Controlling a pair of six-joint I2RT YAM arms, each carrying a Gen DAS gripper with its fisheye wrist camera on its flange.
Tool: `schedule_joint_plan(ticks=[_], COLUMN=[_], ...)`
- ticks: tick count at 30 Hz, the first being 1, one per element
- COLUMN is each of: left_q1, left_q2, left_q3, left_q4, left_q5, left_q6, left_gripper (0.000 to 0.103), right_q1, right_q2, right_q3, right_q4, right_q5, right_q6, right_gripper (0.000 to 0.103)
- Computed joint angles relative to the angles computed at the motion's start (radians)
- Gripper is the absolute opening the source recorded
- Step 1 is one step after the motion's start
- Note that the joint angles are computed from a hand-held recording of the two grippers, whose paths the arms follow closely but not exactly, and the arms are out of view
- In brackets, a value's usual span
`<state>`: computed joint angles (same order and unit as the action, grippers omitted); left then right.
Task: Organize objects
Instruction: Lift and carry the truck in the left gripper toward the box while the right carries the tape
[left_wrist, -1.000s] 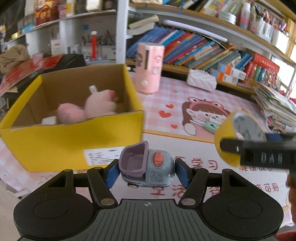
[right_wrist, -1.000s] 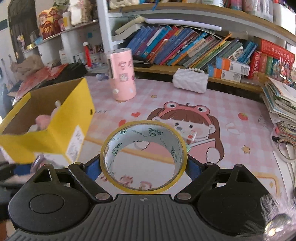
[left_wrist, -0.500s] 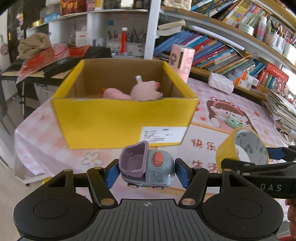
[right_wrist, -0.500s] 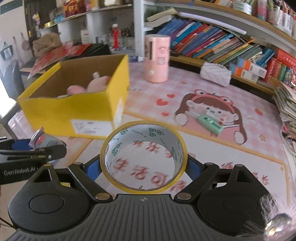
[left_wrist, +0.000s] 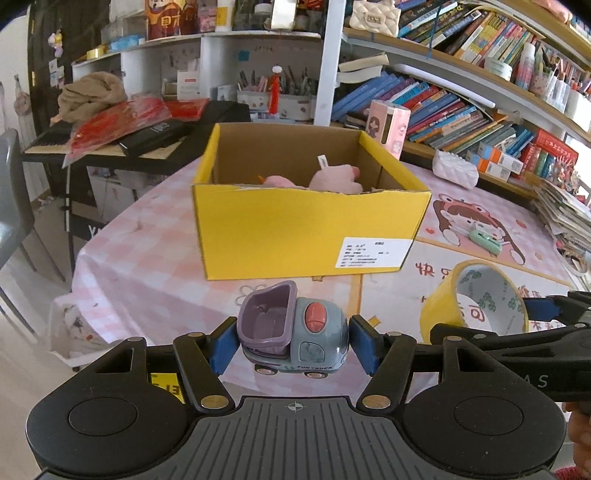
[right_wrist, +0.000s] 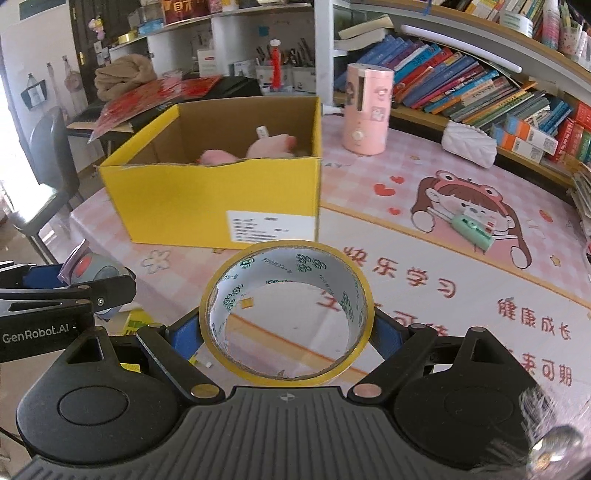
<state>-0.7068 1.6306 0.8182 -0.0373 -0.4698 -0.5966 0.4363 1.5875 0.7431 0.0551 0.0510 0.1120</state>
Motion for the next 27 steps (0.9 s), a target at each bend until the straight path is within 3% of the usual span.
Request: schedule_joint_plan(ticks=[13, 27], left_q1=[0.003, 0.038], left_q2=[-0.157, -0.215], left_q3=[-0.14, -0.2], left_q4=[0.024, 0.067], left_q5=[-0.024, 0.011], left_q6=[0.04, 0.101], left_gripper=[0.064, 0.064], right_q1=[0.132, 0.204], right_q2=[-0.057, -0.058], right_q3=[-0.054, -0.048], right_q4=[0.026, 0.018], right_q5=[0.097, 0.175], right_q6=[0.084, 0.144], right_gripper=[0.09, 0.089])
